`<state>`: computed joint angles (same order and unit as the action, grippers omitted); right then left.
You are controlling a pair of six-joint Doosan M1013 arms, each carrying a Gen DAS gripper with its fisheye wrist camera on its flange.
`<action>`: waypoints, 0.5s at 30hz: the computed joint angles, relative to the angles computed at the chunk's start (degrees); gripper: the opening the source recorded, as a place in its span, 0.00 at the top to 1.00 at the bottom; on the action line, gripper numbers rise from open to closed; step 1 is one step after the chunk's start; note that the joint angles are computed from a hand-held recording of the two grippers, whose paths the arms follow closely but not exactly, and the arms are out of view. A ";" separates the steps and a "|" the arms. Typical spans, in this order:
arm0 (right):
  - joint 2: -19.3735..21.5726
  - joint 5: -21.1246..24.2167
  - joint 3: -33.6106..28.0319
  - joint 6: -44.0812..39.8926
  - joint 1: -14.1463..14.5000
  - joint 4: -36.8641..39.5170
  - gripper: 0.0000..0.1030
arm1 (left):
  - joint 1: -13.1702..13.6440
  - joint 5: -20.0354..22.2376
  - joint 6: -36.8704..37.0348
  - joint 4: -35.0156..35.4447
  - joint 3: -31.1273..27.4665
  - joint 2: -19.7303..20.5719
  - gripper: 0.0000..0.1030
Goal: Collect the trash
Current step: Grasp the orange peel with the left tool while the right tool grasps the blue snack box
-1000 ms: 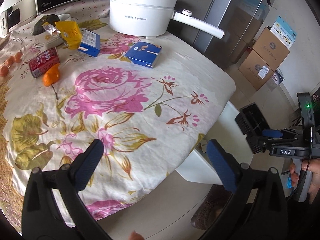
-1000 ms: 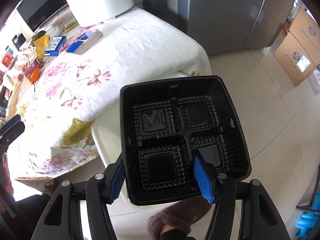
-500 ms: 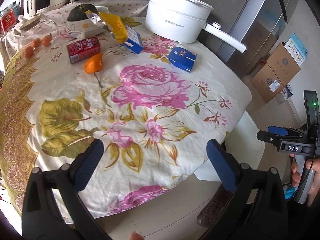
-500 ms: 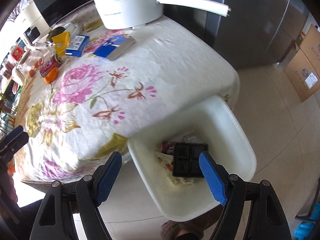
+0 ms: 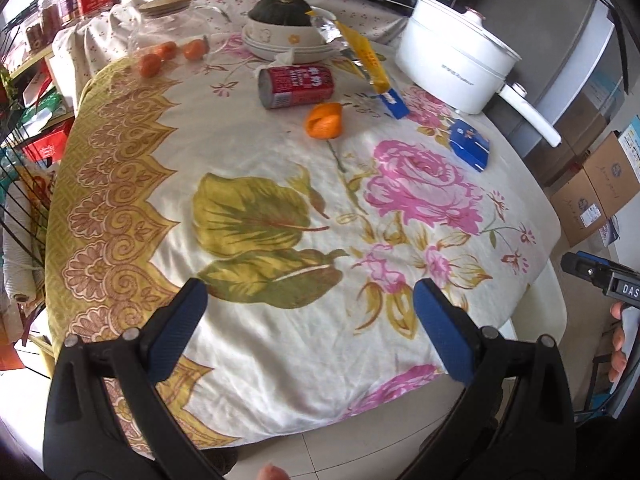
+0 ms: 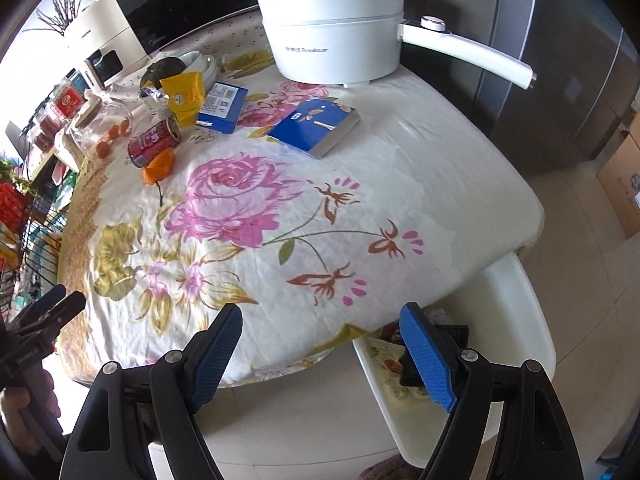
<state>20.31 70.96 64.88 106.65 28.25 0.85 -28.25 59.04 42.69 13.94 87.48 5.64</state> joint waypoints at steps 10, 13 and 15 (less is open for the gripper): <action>5.41 3.79 -7.02 -4.78 0.25 -1.51 0.20 | 5.45 1.38 3.09 -3.31 -4.91 5.70 0.01; 6.93 4.08 -8.89 -6.03 -0.16 -2.01 0.20 | 5.91 -2.57 5.78 -4.58 -5.84 7.33 0.01; 7.87 4.04 -9.91 -7.22 -0.36 -2.48 0.20 | 5.93 -4.46 8.37 -4.78 -6.70 8.66 0.07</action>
